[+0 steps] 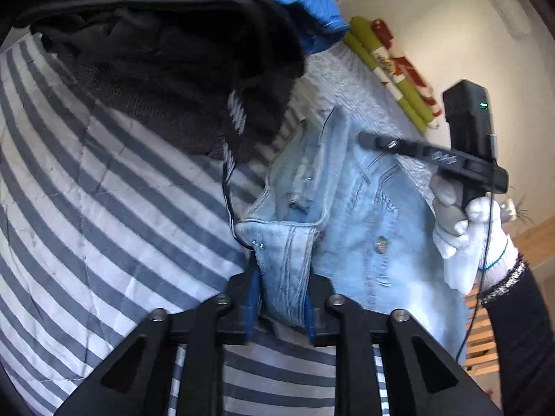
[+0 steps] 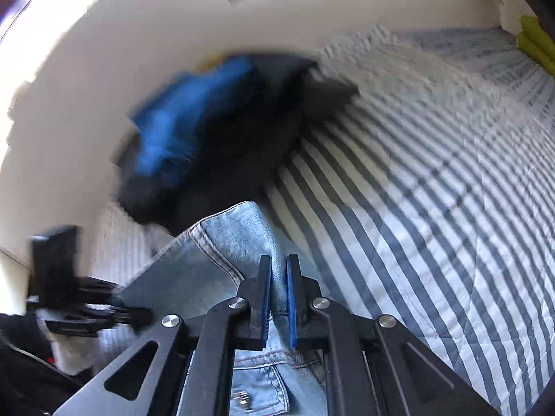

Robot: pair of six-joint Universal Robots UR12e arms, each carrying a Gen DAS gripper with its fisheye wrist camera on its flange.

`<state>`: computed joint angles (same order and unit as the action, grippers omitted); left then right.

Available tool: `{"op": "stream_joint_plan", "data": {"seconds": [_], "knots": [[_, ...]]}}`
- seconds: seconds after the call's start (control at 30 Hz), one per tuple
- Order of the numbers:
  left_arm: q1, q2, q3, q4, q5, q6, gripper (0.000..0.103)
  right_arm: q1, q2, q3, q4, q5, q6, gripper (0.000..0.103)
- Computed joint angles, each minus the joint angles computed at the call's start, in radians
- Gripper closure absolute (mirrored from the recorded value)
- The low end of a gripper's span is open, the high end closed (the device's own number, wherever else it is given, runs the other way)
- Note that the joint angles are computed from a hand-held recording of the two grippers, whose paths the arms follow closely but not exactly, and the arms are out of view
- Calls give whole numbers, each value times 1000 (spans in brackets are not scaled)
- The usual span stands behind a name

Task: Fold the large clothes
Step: 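Grasp the denim waistband with the left tool while the right tool pinches beside it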

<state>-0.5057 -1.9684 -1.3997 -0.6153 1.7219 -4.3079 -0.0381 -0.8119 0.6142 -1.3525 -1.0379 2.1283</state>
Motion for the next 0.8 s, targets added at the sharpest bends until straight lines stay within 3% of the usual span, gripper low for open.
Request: {"op": "stream_joint_plan", "data": {"seconds": [0.07,0.13,0.2,0.27,0.33,0.37,0.4,0.43,0.47,0.5,0.6,0.7,0.8], "knots": [[4,9,-17,15,-12,-14,56,15,5,8,-17,-67,-6,90],[2,11,-21,22,-6,-19,49,14,29,-38,31,-55,-10,78],[-1,11,-22,21,-13,-8,43,12,69,-118,121,-42,-9,41],[-4,0,-6,-1,-13,-9,43,23,78,-136,141,-100,-33,36],[-2,-9,6,-18,-6,-14,45,30,51,-73,90,-133,-49,33],[1,-18,20,-26,1,-12,58,29,42,-57,98,-109,-59,32],[4,-24,34,-43,1,-7,75,29,36,-44,96,-95,-57,34],[5,-27,38,-52,-2,-3,78,29,30,-32,96,-86,-55,37],[4,-28,36,-39,3,-12,85,31,12,4,55,-92,-41,47],[1,-28,37,-37,14,-11,87,32,3,21,31,-104,-32,59],[-10,-29,54,-34,49,17,92,22,-30,69,-17,-88,7,80],[-21,-7,43,20,72,36,93,12,-93,159,-109,-42,12,85],[-31,26,13,68,83,19,94,6,-123,184,-134,10,18,87]]}}
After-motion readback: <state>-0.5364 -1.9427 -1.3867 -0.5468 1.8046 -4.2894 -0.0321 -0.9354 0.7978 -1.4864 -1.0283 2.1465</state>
